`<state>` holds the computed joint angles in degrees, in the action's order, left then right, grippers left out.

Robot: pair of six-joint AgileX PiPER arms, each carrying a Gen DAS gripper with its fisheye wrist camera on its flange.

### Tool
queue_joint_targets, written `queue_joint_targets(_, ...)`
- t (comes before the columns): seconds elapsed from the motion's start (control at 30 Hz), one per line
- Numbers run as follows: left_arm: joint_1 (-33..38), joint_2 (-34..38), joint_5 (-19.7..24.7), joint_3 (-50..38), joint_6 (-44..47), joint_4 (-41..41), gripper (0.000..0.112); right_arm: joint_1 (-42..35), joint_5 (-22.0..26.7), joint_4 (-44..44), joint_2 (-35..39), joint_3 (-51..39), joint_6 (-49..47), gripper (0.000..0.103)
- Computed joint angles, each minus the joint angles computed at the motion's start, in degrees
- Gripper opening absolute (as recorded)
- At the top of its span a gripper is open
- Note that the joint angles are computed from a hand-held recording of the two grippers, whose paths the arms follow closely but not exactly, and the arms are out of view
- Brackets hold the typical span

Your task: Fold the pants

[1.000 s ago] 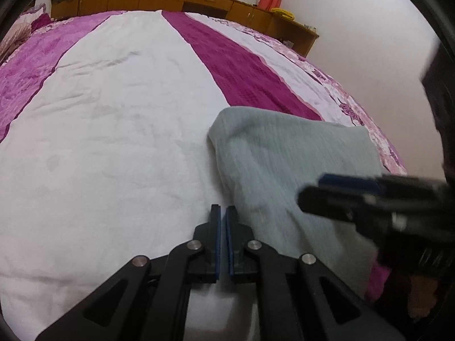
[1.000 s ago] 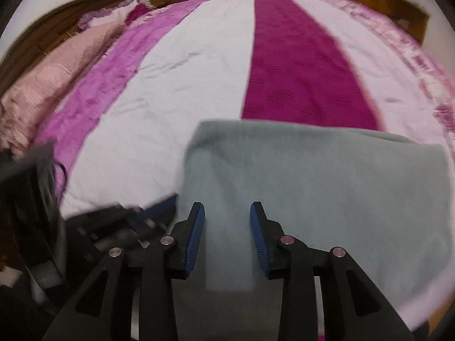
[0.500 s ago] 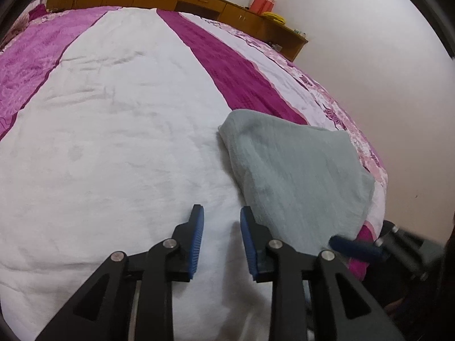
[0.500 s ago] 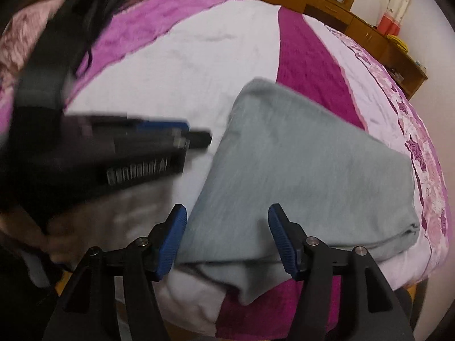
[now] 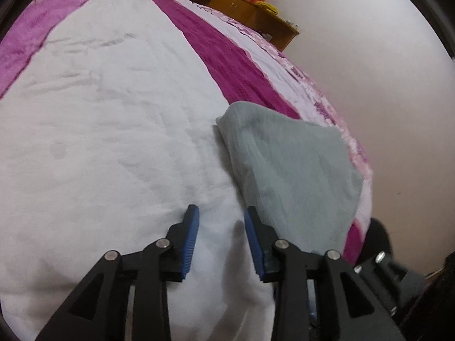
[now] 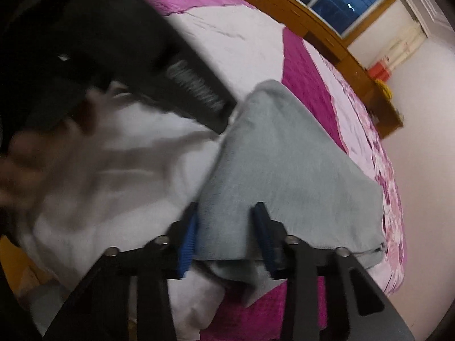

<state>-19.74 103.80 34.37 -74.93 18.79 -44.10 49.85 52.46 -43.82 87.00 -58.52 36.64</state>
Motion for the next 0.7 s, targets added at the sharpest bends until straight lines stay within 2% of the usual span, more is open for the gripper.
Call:
queue_joint_targets(0.03,0.73,0.43,0.89,-0.25,2.52,-3.17,0.046,0.45,-0.68,-1.45,-0.59,1.17,0.39,0.021)
queue_joint_targets(0.13,2.10,2.19,3.94,-1.56,10.11,-11.85,0.056,-0.31,-2.73,-2.24,-1.89,2.70,1.36,0.014)
queue_joint_targets(0.2,2.59,3.83,6.44,-2.95,13.84,-15.85,0.058,-1.04,-3.73,-1.24,-2.60,3.00,1.15,0.012)
queue_joint_targets(0.3,2.75,5.73,7.37,-4.54,14.38,-17.86,0.059,-1.32,-4.70,-1.25,-3.02,3.52,1.03,0.012)
queue_joint_targets(0.37,3.54,6.29,7.25,-3.91,16.97,-22.59,0.055,-1.57,-5.48,-1.42,-3.26,4.07,1.00,0.012)
queue_joint_targets(0.43,4.38,7.03,7.29,-3.31,17.79,-26.96,0.045,-1.43,-5.82,-0.89,-3.52,4.26,1.09,0.012)
queue_joint_targets(0.47,4.44,7.75,7.62,-3.79,17.01,-27.38,0.044,-1.14,-5.77,-0.68,-3.68,4.38,1.31,0.012)
queue_joint_targets(0.53,4.53,9.01,7.85,-5.24,14.40,-26.27,0.033,-1.73,-6.46,0.16,-3.91,4.42,0.67,0.012)
queue_joint_targets(0.7,4.70,13.21,11.72,-9.92,12.40,-27.90,0.014,-5.81,-8.59,5.16,-4.93,3.49,-4.75,0.010)
